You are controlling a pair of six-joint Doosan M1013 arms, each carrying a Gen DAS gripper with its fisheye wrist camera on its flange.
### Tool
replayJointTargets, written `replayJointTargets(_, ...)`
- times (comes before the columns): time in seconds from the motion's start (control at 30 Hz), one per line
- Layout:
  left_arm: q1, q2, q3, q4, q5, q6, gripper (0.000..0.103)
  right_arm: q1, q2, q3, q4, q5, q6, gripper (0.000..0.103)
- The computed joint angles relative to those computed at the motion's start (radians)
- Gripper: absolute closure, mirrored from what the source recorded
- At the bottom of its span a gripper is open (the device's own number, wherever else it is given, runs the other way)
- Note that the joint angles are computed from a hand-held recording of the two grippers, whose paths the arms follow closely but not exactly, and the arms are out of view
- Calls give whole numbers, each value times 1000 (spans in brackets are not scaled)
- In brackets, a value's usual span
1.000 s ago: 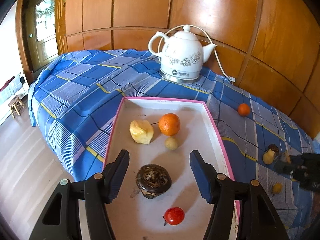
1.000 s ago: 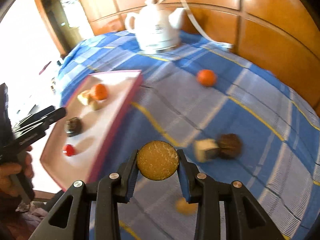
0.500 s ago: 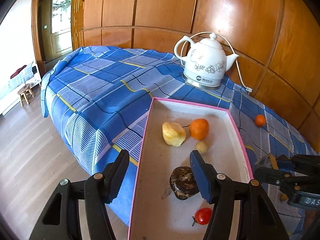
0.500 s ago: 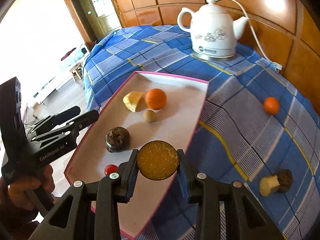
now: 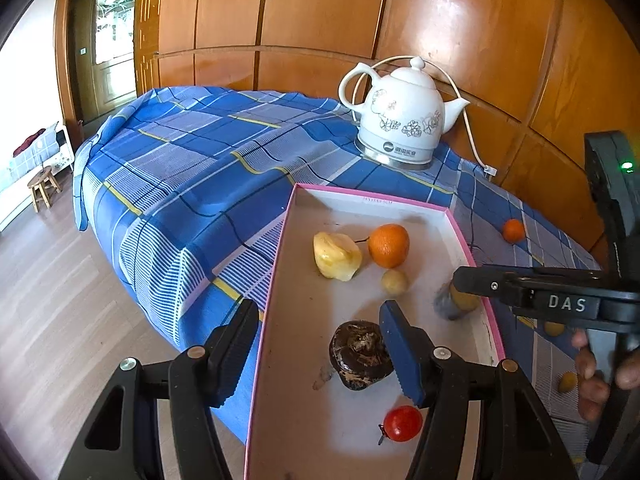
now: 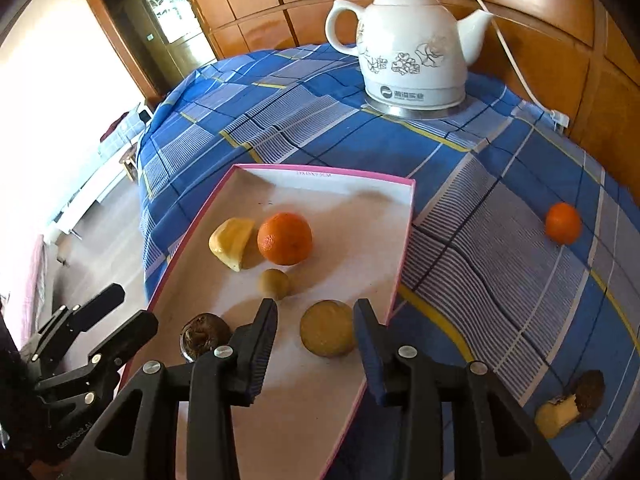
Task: Organize fruits
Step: 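Carry the round yellow slice into the tray and open the right tool, then move the right tool toward the mushroom while the left tool moves toward the loose orange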
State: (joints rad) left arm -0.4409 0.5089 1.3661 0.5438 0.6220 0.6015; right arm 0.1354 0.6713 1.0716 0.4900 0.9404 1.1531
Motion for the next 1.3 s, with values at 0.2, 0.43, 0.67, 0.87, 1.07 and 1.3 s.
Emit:
replayJointTargets(0.2,-4,-4,4,9,-9,1,40,-8,-26,39,7,-36,7,62)
replayJointTargets(0.43,-11,-6,3,3,-15,26,40,-26,-65,100,24,-72,20,62)
replayJointTargets(0.67,-24,-9,2,17,-20,43,40,-40,-103,155,2,-101,15,62)
replayJointTargets(0.87,-30,-11,1,16,-22,58,40,-54,-126,190,-6,-124,12,62)
replayJointTargets(1.07,-36,-10,-3,14,-16,75,40,-68,-144,214,-32,-145,23,62)
replayJointTargets(1.3,-42,-7,-8,8,-15,95,40,-91,-165,239,-81,-175,45,62)
